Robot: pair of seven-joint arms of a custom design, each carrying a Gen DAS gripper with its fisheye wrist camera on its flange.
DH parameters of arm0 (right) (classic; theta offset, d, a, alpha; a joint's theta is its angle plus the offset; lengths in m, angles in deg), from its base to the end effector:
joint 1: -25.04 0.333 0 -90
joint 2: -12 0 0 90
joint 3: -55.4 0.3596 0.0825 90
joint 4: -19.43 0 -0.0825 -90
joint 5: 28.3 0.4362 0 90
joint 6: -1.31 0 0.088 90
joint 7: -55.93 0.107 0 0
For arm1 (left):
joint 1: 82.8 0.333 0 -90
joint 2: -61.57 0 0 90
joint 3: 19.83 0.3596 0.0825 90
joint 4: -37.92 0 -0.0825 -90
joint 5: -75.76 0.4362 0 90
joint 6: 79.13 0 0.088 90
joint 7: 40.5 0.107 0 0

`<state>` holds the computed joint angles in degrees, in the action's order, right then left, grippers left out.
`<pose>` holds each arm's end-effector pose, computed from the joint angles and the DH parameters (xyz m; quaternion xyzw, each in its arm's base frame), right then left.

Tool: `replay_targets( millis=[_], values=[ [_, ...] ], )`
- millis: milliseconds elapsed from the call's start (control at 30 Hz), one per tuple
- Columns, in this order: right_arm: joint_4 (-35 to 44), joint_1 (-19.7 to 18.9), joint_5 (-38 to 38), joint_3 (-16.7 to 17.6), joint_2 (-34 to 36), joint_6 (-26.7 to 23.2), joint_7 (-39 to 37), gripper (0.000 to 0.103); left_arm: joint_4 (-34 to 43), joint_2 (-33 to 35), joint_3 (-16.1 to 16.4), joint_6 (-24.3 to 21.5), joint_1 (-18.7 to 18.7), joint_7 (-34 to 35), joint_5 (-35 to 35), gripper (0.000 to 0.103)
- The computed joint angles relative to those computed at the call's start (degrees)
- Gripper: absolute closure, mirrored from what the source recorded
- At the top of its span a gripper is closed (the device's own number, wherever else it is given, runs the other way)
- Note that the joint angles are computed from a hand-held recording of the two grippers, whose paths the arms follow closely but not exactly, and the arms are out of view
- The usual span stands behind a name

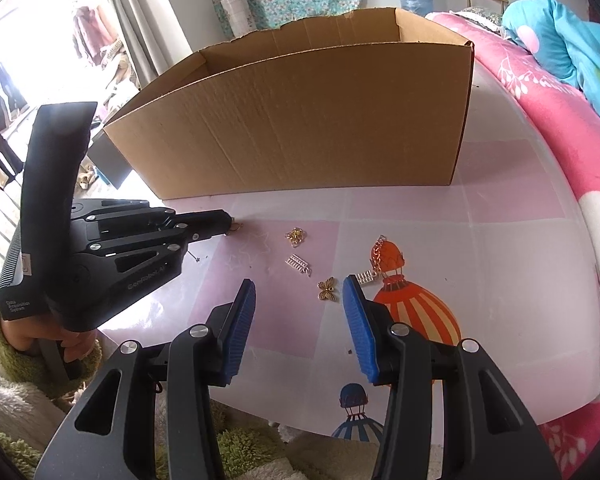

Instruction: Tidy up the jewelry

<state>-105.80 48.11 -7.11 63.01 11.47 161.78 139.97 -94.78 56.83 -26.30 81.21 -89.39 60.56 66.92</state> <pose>0.5392 0.3003 0.4748 -0.7704 0.5504 -0.0693 0.3142 0.5650 -0.1246 0.4510 -0.5723 0.7704 -0.2282 0.1639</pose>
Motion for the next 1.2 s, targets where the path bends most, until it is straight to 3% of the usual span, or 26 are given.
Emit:
replay_targets(
  millis=[300, 700, 967, 1200],
  values=[
    [0.43, -0.08, 0.31, -0.09, 0.33, -0.56, -0.48, 0.058, -0.9, -1.86, 1.4, -2.26, -0.65, 4.11, -8.88, 0.103],
    [1.81, -0.16, -4.91, -0.22, 1.86, -2.56, 3.27, 0.058, -1.42, -2.1, 1.43, -0.96, -0.08, 0.18, -4.5, 0.103],
    [1.69, -0.23, -5.39, -0.28, 2.1, -2.76, 4.41, 0.058, -0.78, -1.13, 0.97, -0.73, 0.25, -1.17, -3.51, 0.103],
    [1.39, -0.25, -3.92, -0.19, 2.06, -2.29, 3.4, 0.058, -0.83, -0.98, 0.47, 0.92, 1.4, -6.01, 2.31, 0.103]
  ],
)
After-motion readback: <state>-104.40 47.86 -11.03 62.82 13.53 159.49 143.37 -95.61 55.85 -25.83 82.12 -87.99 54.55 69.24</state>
